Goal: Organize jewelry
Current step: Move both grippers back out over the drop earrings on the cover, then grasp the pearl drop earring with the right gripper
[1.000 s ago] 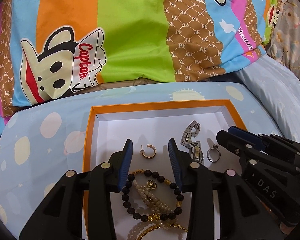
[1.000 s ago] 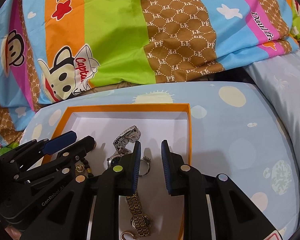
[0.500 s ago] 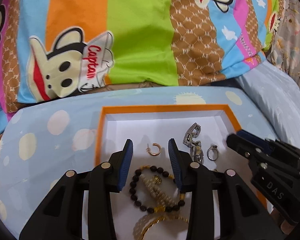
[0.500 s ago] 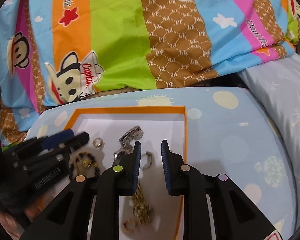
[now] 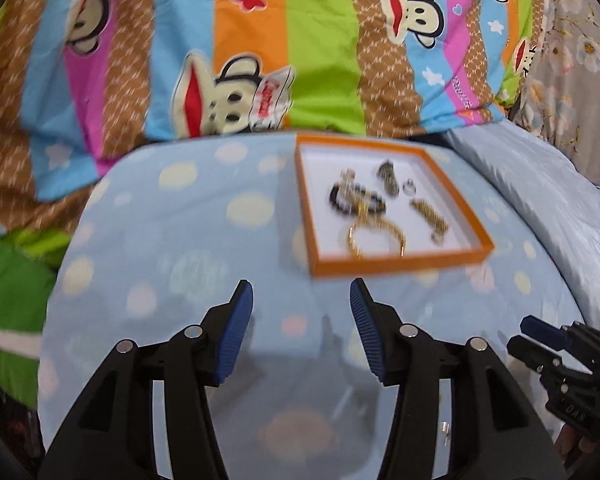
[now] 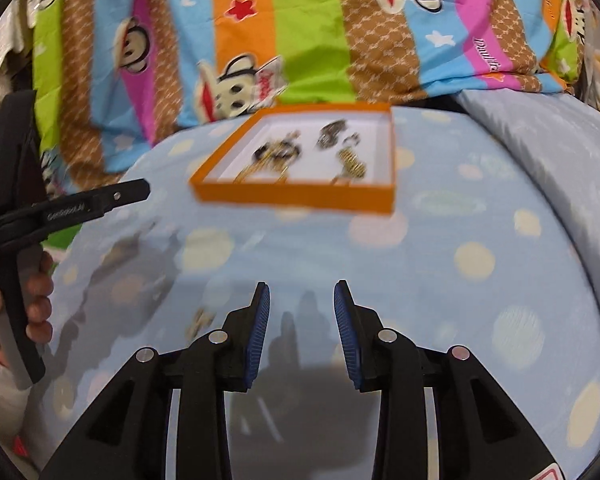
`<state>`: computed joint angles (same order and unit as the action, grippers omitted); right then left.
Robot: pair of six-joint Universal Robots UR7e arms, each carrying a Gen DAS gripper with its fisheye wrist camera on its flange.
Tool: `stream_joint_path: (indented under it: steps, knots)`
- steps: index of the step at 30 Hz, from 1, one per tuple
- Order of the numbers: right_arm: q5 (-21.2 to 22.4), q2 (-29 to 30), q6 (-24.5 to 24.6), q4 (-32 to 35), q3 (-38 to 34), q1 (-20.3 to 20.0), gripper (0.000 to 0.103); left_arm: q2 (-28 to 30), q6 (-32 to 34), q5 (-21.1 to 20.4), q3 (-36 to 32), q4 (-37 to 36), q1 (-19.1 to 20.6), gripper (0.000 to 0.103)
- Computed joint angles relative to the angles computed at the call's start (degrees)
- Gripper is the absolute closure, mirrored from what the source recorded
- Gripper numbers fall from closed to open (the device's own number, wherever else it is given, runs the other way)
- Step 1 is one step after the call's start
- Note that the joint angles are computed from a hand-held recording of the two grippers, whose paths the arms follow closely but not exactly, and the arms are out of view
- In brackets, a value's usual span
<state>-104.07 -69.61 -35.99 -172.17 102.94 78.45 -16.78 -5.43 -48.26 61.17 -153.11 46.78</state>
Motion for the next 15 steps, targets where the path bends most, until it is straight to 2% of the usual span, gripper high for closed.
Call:
stream_joint_path:
  steps: [2,4,6,10,15]
  knots:
    - [-0.25,-0.89,-1.2,-1.66,3.48,0.49,0.068,-3.06,-2.99,-0.47,6.23,-0.73,-0.23,0.054]
    - [-0.66,-1.0,-2.35,-2.65,5.67,1.07,0.062,-5.19,-5.31,-0.92,11.0,-1.11,-0.53,0.054]
    - [-1.21,-0.38,-3.02,-2.95,6.59,1.68,0.062,-6.44,-6.64,-0.33,14.56,-1.52,-0.88,0.054]
    - [-2.78,1.42,-4.14,-4.18,7.01,2.74,0.062,-8.12,-10.11,-1.24,18.62,-0.74,-0.85,0.054]
    - [-4.45,2.87,-3.72,-5.3,6.39,3.64,0.062,-9.32,-9.44,0.35,22.29,-4.19,-1.67,0.054]
